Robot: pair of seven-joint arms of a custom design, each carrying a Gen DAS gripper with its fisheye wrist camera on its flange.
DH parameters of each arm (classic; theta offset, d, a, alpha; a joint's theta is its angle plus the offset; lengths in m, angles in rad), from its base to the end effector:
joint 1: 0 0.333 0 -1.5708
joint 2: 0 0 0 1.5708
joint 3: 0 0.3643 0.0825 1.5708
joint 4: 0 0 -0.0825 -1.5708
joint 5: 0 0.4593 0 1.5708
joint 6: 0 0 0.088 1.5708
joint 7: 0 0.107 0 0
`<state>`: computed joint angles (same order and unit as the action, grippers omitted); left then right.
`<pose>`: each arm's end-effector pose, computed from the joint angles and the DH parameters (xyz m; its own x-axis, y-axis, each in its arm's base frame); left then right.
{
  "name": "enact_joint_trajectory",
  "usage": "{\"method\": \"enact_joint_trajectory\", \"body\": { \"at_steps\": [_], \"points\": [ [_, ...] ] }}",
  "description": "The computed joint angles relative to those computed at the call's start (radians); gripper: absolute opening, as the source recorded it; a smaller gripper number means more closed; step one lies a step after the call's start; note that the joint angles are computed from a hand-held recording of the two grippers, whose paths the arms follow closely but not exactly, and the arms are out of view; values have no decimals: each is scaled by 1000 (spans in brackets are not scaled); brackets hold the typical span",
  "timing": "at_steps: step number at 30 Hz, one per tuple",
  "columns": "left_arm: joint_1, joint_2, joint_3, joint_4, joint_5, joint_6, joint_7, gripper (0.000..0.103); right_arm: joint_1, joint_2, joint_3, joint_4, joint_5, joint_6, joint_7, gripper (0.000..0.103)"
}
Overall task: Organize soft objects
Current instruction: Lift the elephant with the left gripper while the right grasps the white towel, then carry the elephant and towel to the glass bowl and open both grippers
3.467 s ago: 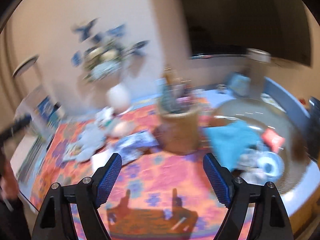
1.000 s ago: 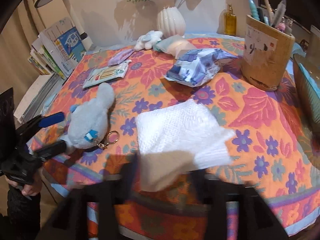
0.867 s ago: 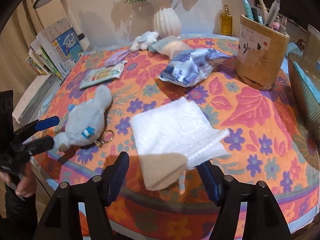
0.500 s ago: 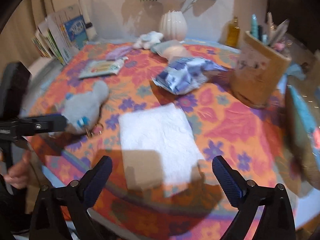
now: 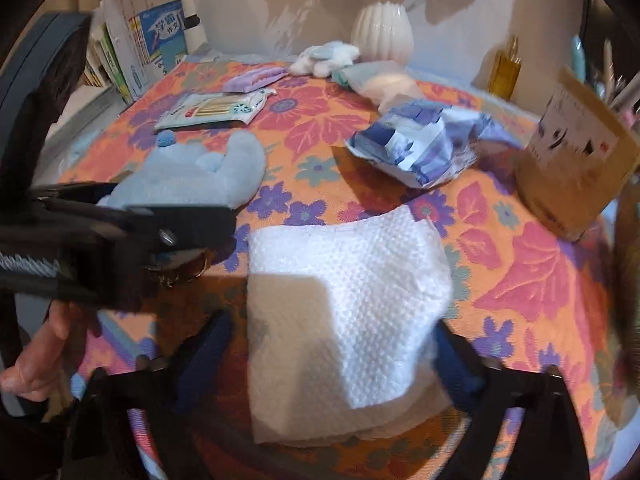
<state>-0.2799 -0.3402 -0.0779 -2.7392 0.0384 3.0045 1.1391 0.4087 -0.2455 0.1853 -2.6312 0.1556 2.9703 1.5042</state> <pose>0.4310 -0.1633 0.3829 -0.0227 -0.9815 0.1900 -0.8397 -0.0844 -0.5364 0.4193 0.2700 0.3860 0.5059 -0.8622 -0.0250 -0.7274 -0.4109 -0.5495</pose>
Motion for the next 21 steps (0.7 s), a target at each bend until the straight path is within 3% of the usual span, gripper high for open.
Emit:
{"method": "enact_joint_trajectory", "body": {
  "at_steps": [1, 2, 3, 4, 6, 8, 9, 13, 21],
  "points": [
    [52, -4, -61, -2, 8, 1, 4, 89, 16, -2, -16, -3, 21, 7, -17, 65],
    [70, -11, -86, -8, -35, 6, 46, 87, 20, -11, -19, -11, 32, 16, -18, 50],
    [63, -17, -77, -12, -9, 9, 30, 84, 21, -16, -24, -15, 40, 18, -23, 37],
    [29, -16, -33, -12, 47, 12, -6, 82, 22, -21, -28, -17, 48, 16, -27, 31],
    [-21, -24, 16, -24, 27, 34, 22, 80, 13, -34, -26, -25, 54, 12, -21, 12],
    [-140, -43, 128, -44, -49, 69, 96, 80, 20, -50, -43, -34, 81, 4, -24, 12],
    [-165, -50, 146, -49, -64, 84, 113, 80, 5, -66, -35, -45, 82, 6, -5, 11],
    [-143, -75, 85, -51, -34, 112, 104, 80, -57, -159, -15, -99, 71, 20, 66, 11],
    [-206, -84, 48, 6, 41, 151, 113, 80, -191, -378, -8, -178, 37, 17, 176, 11]
  ]
}}
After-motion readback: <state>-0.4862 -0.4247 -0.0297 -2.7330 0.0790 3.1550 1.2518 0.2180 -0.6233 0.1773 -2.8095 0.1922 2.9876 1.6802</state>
